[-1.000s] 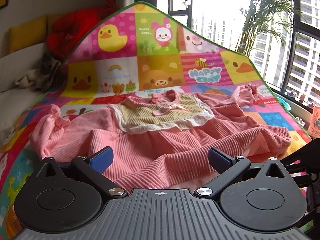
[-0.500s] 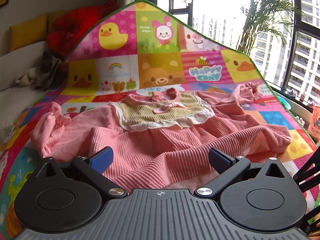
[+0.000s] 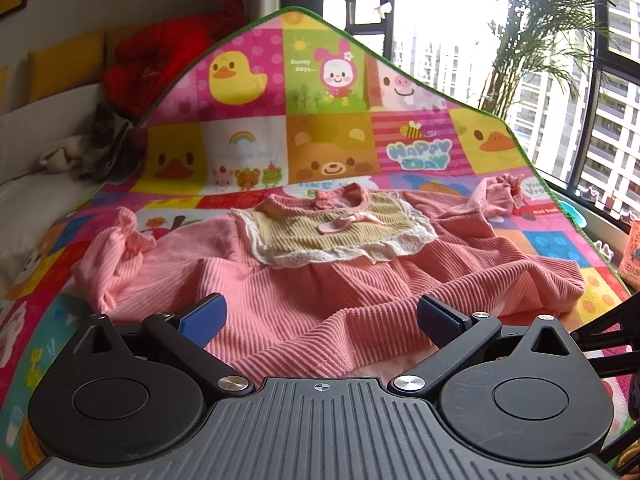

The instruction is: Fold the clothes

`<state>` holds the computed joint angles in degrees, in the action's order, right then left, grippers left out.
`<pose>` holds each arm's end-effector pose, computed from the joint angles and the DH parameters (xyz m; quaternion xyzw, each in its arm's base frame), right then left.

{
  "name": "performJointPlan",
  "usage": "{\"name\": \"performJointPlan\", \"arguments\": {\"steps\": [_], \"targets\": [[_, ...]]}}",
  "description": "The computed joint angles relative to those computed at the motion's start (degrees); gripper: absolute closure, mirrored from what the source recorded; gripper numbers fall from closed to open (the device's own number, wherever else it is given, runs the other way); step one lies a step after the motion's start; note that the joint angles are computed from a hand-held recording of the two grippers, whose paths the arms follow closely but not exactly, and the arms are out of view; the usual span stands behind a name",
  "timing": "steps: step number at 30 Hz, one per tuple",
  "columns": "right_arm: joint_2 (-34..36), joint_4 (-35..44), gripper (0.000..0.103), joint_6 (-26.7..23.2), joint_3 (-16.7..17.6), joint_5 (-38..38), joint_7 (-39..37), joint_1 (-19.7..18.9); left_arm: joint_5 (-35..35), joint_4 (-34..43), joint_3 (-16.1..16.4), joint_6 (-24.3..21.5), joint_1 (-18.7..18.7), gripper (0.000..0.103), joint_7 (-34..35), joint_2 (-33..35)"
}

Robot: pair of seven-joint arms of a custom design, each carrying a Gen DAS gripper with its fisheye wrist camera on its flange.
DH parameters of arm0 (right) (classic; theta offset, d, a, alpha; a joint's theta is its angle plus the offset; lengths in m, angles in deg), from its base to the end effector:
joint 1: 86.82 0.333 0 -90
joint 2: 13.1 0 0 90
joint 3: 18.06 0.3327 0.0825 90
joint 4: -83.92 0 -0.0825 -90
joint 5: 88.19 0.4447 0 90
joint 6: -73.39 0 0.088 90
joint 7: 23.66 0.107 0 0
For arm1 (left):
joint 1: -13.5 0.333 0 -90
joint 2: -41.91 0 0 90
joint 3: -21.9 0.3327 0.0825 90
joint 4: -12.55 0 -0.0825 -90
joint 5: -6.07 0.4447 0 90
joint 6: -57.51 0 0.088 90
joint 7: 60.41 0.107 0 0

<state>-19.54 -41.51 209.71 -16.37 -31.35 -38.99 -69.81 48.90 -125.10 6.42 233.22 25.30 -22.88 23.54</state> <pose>0.5577 0.1981 0.4576 -0.9170 0.0233 -0.1219 0.3791 0.5269 -0.0967 0.5138 -0.6505 0.5883 -0.3351 0.3442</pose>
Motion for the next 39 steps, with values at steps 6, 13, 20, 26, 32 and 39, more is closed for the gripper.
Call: {"name": "performJointPlan", "arguments": {"steps": [6,13,20,26,32,39], "targets": [[-0.4,-1.0,0.068,1.9,0.0,1.0,-2.3,0.4,-0.5,0.6,0.5,0.0,-0.2,0.0,-0.5,0.7],[3.2,1.0,0.068,3.7,1.3,6.3,-6.8,1.6,-2.6,0.6,2.1,-1.1,-2.4,0.0,2.0,1.2],[8.0,6.4,0.095,1.9,2.3,5.2,2.0,-0.1,-3.4,0.7,2.6,-1.8,-2.9,0.0,3.0,1.1],[4.2,5.3,0.098,0.5,1.2,12.1,-1.6,-2.0,-2.4,0.4,2.0,-2.0,-1.5,0.0,2.1,-0.1],[1.0,3.5,0.096,-6.5,-1.3,2.6,0.5,-4.0,-2.3,-1.0,2.1,-1.9,-0.2,0.0,0.9,-2.5],[-1.9,-0.3,0.074,-5.7,-2.4,2.2,-3.3,-4.5,-7.2,-2.1,4.9,-2.9,-3.9,0.0,6.3,-2.8]]}}
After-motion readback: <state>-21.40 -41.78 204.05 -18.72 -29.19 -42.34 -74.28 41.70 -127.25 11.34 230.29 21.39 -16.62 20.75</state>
